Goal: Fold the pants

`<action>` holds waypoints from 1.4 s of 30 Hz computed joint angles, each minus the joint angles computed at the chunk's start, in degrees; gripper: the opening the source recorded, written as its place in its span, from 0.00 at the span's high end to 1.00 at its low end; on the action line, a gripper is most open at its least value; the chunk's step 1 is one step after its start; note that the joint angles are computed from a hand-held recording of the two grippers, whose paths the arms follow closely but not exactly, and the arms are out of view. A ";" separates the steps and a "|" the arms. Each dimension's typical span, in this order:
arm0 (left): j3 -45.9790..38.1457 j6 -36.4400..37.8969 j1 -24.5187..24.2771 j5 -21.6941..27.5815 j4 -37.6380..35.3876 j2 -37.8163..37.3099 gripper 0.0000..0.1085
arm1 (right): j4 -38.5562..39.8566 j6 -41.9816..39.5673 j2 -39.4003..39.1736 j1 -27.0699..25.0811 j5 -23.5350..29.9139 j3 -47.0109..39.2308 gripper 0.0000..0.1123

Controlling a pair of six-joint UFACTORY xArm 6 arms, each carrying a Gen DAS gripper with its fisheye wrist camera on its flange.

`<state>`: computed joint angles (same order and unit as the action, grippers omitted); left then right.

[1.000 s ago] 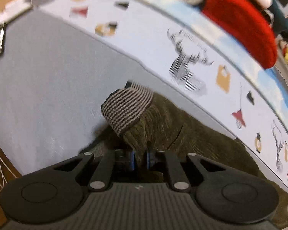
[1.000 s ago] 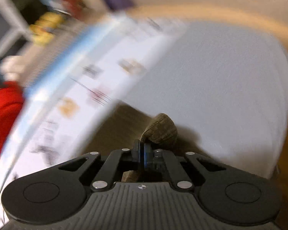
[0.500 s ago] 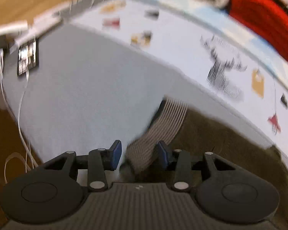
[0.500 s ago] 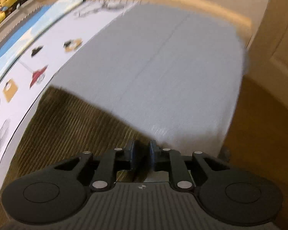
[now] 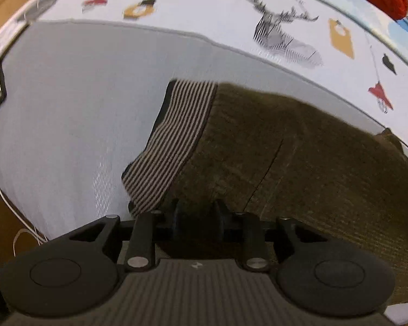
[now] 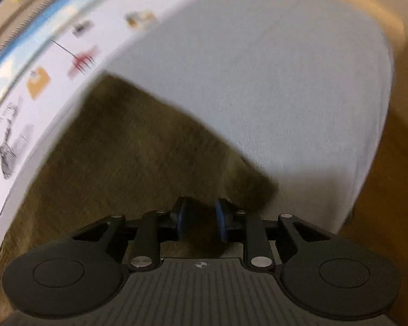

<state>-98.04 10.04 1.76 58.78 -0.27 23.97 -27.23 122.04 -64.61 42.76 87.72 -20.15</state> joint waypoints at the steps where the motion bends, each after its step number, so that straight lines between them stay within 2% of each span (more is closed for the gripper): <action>1: 0.53 0.18 -0.26 -1.53 0.05 -0.49 0.69 | -2.66 0.37 1.53 1.73 1.54 -1.46 0.76; 2: 1.42 0.25 -0.56 -3.37 -0.64 -1.31 0.69 | -5.65 -0.05 2.92 3.19 1.98 -2.78 0.76; 4: 1.63 2.16 -0.42 -5.62 -3.55 -1.89 0.65 | -10.46 -3.48 5.50 3.63 -1.74 -4.39 0.76; 6: 1.92 1.67 -1.10 -7.02 -3.61 -2.00 0.63 | -13.43 -12.30 7.70 -1.12 -10.54 -5.24 0.76; 9: 1.02 1.63 -1.39 -5.74 -5.14 -1.66 0.63 | -17.29 -19.80 9.75 -6.58 -15.98 -7.08 0.76; 10: 1.16 1.99 -1.34 -5.69 -5.65 -1.84 0.63 | -17.79 -21.77 10.08 -11.08 -19.24 -6.84 0.76; 12: 0.30 1.99 -1.66 -6.00 -5.63 -0.92 0.62 | -16.98 -24.78 7.53 -18.57 -24.09 -4.40 0.71; 13: 0.32 1.92 -1.62 -5.99 -5.48 -1.01 0.62 | -16.30 -25.81 6.92 -20.44 -25.25 -3.50 0.64; 14: 0.21 2.01 -1.40 -5.83 -5.52 -1.04 0.62 | -14.92 -28.32 6.63 -23.93 -27.34 -2.21 0.61; 18: -1.11 1.72 -0.96 -5.01 -5.49 -0.40 0.61 | -11.05 -33.39 10.66 -35.79 -35.54 1.05 0.60; 21: -1.90 1.63 -1.17 -4.81 -4.96 0.17 0.61 | -9.16 -35.95 12.48 -40.01 -43.29 3.55 0.58; 24: -2.45 1.58 -1.86 -4.45 -4.18 0.68 0.61 | -9.77 -39.17 15.50 -41.74 -47.31 3.64 0.56; 25: -2.47 1.70 -2.12 -4.49 -4.10 0.72 0.61 | -9.90 -40.10 16.17 -41.41 -46.89 3.18 0.56; 27: -2.45 2.05 -2.76 -4.66 -3.89 0.74 0.61 | -10.08 -42.09 17.72 -41.17 -47.24 2.61 0.65; 29: -2.35 2.49 -3.30 -4.92 -3.98 0.65 0.61 | -10.32 -45.68 17.71 -40.39 -47.34 2.06 0.88; 31: -2.23 2.83 -3.77 -5.23 -4.11 0.56 0.61 | -13.10 -42.84 14.89 -39.04 -44.41 1.78 0.98; 33: -2.18 2.97 -4.14 -5.33 -4.26 0.45 0.61 | -12.68 -32.77 10.28 -41.08 -40.78 3.52 0.98; 35: -1.91 3.64 -4.46 -5.35 -4.81 0.18 0.61 | -10.46 -29.86 10.82 -40.69 -37.23 3.57 0.95; 36: -1.72 4.13 -4.50 -5.36 -5.03 0.05 0.61 | -11.01 -31.38 12.46 -39.52 -35.82 2.41 0.95; 38: -1.27 5.21 -4.43 -5.20 -5.43 -0.28 0.61 | -13.77 -30.95 16.44 -35.80 -30.04 -1.96 0.76; 39: -1.13 5.87 -4.24 -4.94 -5.80 -0.37 0.61 | -15.04 -28.85 17.94 -33.85 -26.88 -3.95 0.73; 42: -0.91 7.01 -3.46 -4.30 -6.31 -0.45 0.61 | -19.17 -21.72 22.32 -27.41 -19.67 -9.86 0.72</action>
<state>-98.95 17.05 -1.70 54.49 -6.59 23.52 -46.40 100.32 -42.29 15.35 68.05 -30.01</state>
